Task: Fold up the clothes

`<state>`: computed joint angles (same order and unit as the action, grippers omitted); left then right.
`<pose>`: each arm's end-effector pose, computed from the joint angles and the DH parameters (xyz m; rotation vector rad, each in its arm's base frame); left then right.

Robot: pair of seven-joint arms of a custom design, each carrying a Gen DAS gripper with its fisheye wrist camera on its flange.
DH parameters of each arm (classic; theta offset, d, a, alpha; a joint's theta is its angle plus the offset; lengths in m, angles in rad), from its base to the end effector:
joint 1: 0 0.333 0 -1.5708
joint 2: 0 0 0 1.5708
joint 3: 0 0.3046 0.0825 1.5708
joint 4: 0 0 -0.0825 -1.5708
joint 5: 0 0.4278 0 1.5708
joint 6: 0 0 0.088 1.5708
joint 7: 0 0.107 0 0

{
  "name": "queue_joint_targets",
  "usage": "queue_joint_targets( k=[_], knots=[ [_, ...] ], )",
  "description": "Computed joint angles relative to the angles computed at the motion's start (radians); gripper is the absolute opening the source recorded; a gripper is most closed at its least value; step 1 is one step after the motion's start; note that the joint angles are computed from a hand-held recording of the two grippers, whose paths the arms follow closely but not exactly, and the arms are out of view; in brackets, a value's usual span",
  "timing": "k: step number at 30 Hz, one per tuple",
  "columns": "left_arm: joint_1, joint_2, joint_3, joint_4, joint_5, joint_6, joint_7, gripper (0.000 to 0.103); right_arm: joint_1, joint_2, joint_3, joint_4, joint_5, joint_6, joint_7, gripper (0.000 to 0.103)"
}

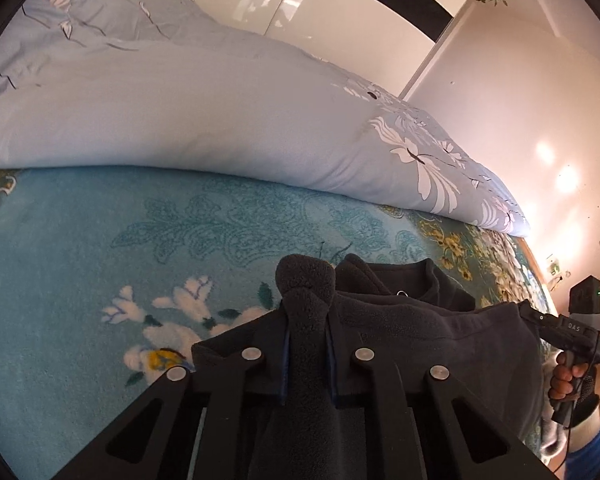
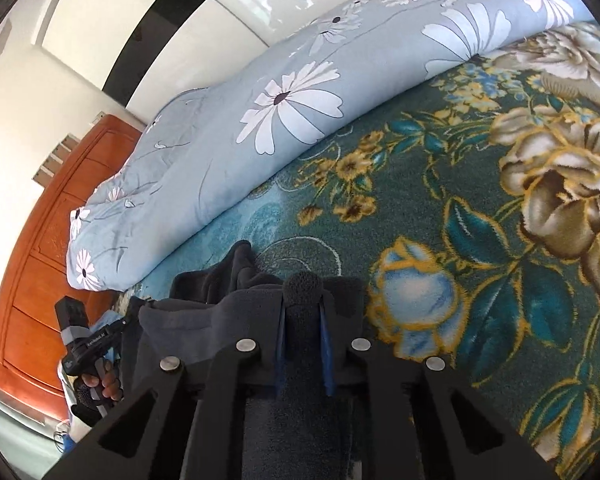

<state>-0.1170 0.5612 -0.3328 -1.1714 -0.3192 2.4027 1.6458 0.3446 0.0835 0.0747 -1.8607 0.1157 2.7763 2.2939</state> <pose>0.7482 -0.2790 0.5478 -1.7545 2.2628 -1.2344 0.6185 0.2685 0.5433 -1.2787 1.9219 -0.1092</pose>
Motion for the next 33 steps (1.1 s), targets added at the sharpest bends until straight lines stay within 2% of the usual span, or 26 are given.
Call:
queue_joint_targets(
  k=[3, 5, 9, 12, 14, 17, 22, 24, 25, 26, 28, 29, 33],
  knots=[
    [0.037, -0.068, -0.032, -0.078, -0.061, 0.071, 0.070, 0.013, 0.016, -0.009, -0.012, 0.024, -0.127, -0.019, 0.070, 0.013],
    [0.057, -0.099, -0.047, -0.103, -0.109, 0.100, 0.118, 0.013, 0.016, -0.011, -0.013, 0.042, -0.172, 0.003, 0.085, 0.013],
    [0.022, -0.079, -0.002, -0.045, -0.061, 0.120, 0.090, 0.013, 0.021, 0.054, -0.021, 0.163, -0.240, -0.029, 0.078, 0.013],
    [-0.010, 0.000, 0.043, 0.053, 0.016, 0.080, -0.022, 0.013, 0.033, 0.127, -0.043, 0.246, -0.265, -0.054, 0.089, 0.013],
    [-0.028, 0.069, 0.069, 0.128, 0.068, 0.018, -0.108, 0.013, 0.036, 0.165, -0.053, 0.276, -0.247, -0.079, 0.092, 0.013],
    [-0.029, 0.157, 0.067, 0.212, 0.098, -0.064, -0.176, 0.013, 0.032, 0.214, -0.055, 0.308, -0.200, -0.130, 0.068, 0.013],
    [-0.032, 0.221, 0.048, 0.278, 0.120, -0.144, -0.206, 0.017, 0.034, 0.264, -0.064, 0.343, -0.150, -0.194, 0.043, 0.013],
    [-0.002, 0.179, 0.018, 0.213, 0.075, -0.103, -0.192, 0.019, 0.044, 0.245, -0.072, 0.322, -0.162, -0.176, 0.052, 0.018],
    [0.030, 0.136, -0.009, 0.143, 0.027, -0.069, -0.172, 0.023, 0.044, 0.229, -0.071, 0.304, -0.160, -0.157, 0.048, 0.020],
    [0.057, 0.095, -0.027, 0.082, -0.019, -0.036, -0.161, 0.031, 0.052, 0.207, -0.079, 0.280, -0.177, -0.136, 0.065, 0.036],
    [0.110, -0.002, -0.060, -0.057, -0.118, 0.028, -0.121, 0.047, 0.061, 0.145, -0.087, 0.212, -0.207, -0.095, 0.110, 0.049],
    [0.135, -0.058, -0.075, -0.135, -0.166, 0.046, -0.079, 0.053, 0.059, 0.111, -0.082, 0.175, -0.208, -0.081, 0.122, 0.049],
    [0.207, -0.258, -0.104, -0.389, -0.378, 0.068, 0.099, 0.058, 0.033, -0.035, -0.016, -0.002, -0.097, -0.056, 0.049, 0.053]
  ],
)
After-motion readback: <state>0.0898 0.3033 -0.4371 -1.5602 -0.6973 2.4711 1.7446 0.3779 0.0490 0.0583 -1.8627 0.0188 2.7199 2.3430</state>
